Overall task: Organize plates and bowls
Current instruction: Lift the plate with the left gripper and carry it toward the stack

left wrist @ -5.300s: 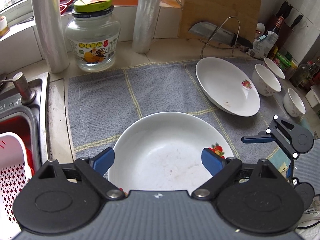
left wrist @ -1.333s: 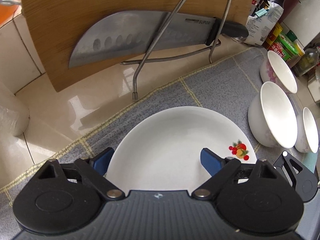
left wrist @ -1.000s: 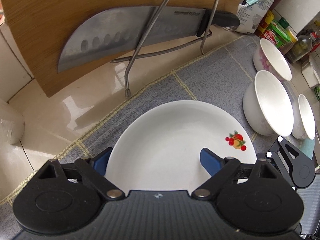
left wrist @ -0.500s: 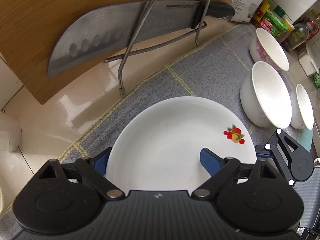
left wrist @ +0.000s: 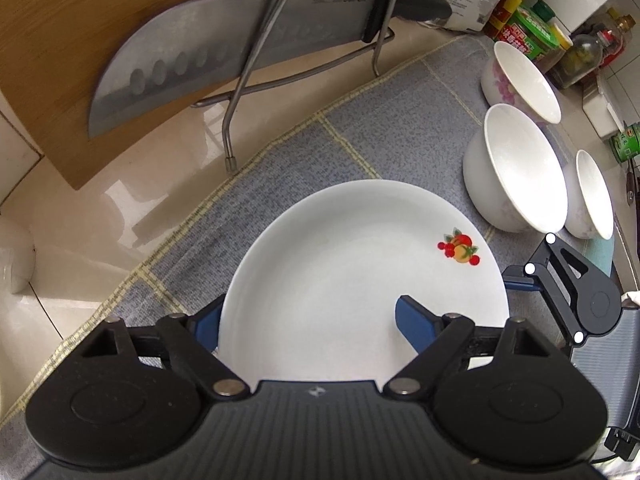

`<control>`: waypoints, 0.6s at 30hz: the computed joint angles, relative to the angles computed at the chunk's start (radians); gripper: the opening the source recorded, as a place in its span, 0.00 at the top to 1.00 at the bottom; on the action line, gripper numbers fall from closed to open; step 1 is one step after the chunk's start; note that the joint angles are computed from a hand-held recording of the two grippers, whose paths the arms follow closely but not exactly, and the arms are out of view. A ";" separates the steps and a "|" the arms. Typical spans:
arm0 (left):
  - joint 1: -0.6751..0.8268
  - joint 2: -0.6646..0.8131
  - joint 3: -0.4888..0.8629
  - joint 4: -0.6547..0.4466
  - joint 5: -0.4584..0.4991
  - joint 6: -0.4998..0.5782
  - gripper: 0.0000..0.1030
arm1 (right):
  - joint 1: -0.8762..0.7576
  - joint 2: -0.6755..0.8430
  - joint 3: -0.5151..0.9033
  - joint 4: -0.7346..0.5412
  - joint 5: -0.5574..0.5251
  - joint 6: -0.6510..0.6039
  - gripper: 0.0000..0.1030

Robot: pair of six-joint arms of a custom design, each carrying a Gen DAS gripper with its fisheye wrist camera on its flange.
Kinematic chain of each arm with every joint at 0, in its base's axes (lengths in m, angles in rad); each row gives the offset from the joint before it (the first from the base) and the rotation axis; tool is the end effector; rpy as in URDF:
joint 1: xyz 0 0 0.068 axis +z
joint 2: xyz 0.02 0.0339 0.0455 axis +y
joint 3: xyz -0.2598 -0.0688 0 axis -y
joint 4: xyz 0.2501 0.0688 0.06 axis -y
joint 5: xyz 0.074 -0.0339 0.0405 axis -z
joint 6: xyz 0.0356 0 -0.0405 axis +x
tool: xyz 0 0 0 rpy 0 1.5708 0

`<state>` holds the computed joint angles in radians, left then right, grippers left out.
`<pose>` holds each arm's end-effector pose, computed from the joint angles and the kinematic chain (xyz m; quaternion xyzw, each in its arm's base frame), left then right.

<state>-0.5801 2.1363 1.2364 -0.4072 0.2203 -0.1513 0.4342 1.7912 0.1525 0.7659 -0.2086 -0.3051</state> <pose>0.3220 -0.2203 0.0693 0.2238 0.9597 -0.1485 0.0831 0.1689 0.0865 0.0300 -0.3709 0.8586 0.1196 0.3331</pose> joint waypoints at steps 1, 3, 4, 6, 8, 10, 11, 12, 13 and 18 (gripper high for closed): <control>0.003 0.005 0.009 -0.006 0.007 0.001 0.16 | 0.000 0.000 -0.005 0.008 0.003 -0.003 0.00; 0.010 0.012 0.022 -0.018 0.020 0.006 0.16 | 0.004 0.002 -0.017 0.034 0.015 -0.006 0.00; 0.012 0.015 0.026 -0.021 0.023 0.010 0.16 | 0.005 0.002 -0.023 0.044 0.019 -0.007 0.00; 0.011 0.021 0.038 -0.029 0.022 0.016 0.16 | 0.008 0.002 -0.031 0.061 0.029 -0.010 0.00; 0.008 0.028 0.047 -0.031 0.018 0.017 0.16 | 0.014 0.006 -0.030 0.065 0.035 -0.004 0.00; 0.006 0.035 0.058 -0.036 0.017 0.020 0.16 | 0.021 0.007 -0.029 0.066 0.040 0.005 0.00; 0.005 0.038 0.062 -0.039 0.015 0.022 0.16 | 0.022 0.007 -0.029 0.066 0.042 0.008 0.00; 0.004 0.036 0.059 -0.039 0.013 0.024 0.16 | 0.025 0.007 -0.031 0.070 0.045 0.011 0.00; 0.003 0.033 0.057 -0.040 0.010 0.024 0.16 | 0.028 0.006 -0.033 0.072 0.049 0.014 0.00; -0.011 0.022 0.042 -0.034 0.002 0.011 0.16 | 0.027 -0.007 -0.037 0.059 0.049 0.013 0.00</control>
<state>-0.5914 2.1581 1.2786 -0.4407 0.2222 -0.1404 0.4613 1.7841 0.1151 0.8251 -0.1594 -0.2919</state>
